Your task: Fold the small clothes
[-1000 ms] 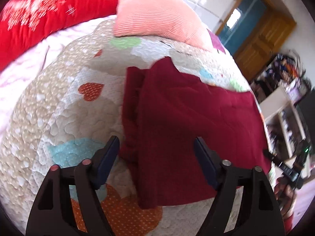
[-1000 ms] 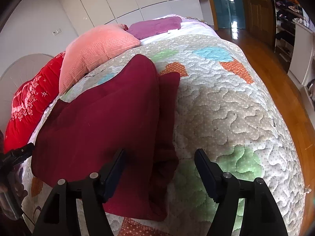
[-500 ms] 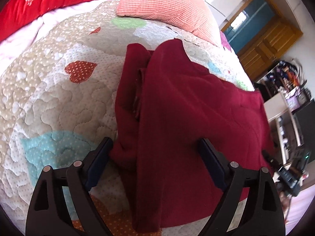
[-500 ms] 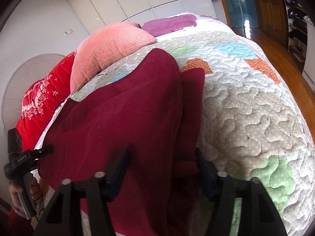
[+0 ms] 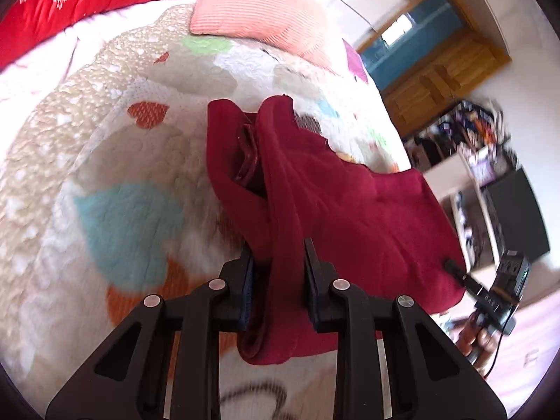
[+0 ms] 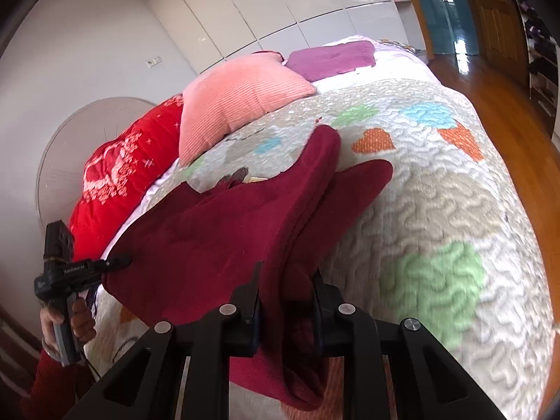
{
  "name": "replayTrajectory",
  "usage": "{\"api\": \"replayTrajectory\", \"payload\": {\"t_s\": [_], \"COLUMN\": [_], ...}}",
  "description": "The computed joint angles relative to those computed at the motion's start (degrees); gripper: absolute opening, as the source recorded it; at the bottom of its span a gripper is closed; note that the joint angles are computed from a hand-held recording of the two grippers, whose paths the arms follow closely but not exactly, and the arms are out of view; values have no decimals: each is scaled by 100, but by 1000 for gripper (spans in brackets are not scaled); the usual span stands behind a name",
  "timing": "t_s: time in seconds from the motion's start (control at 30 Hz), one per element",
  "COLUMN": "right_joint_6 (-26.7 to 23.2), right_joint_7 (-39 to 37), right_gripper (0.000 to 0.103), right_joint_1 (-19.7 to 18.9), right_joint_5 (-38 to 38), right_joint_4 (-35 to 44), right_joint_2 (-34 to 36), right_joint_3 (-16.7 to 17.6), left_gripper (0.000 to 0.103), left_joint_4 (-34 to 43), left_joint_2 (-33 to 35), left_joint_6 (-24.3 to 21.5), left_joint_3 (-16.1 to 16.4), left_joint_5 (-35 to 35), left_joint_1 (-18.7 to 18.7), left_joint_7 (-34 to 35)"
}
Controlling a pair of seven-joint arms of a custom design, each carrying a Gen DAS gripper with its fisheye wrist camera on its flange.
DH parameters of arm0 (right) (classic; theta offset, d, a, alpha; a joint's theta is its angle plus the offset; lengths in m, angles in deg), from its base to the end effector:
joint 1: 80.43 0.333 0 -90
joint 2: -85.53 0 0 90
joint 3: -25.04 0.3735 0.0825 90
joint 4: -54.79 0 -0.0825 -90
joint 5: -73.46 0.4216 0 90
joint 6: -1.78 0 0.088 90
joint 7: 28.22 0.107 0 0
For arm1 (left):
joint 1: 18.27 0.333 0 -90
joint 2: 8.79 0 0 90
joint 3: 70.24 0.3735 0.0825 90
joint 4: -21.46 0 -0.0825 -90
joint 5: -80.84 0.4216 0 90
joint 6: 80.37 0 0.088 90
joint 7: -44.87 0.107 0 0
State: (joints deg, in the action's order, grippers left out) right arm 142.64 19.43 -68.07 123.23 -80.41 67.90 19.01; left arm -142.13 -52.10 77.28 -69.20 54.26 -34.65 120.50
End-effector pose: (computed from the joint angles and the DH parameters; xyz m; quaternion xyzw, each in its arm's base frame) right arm 0.4982 0.0510 0.5273 -0.7329 0.5617 -0.0035 0.3837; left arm 0.3350 -0.0728 0.4844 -0.7694 0.5357 -0.3474 0.0197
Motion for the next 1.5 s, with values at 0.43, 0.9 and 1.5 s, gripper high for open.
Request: {"api": "replayTrajectory", "payload": {"t_s": [0.43,0.9,1.5], "right_joint_6": [1291,1338,1792], "right_joint_7": [1020,1905,1794], "right_gripper": [28,28,28], "right_joint_1": [419,1001,877], "right_joint_5": [-1369,-2779,-2782], "right_joint_4": [-741,1322,497], "right_joint_2": [-994,2056,1200], "right_joint_3": [-40,1151,1100], "left_gripper": [29,47,60], "left_joint_4": [-321,-243,-172], "left_joint_2": [-223,86,338], "left_joint_6": [-423,-239,-136], "left_joint_3": [-1186,-1211,-1347], "left_joint_5": [1344,2079,2341], "left_joint_1": [497,554,589], "left_joint_7": [-1577,-2121,-2514]}}
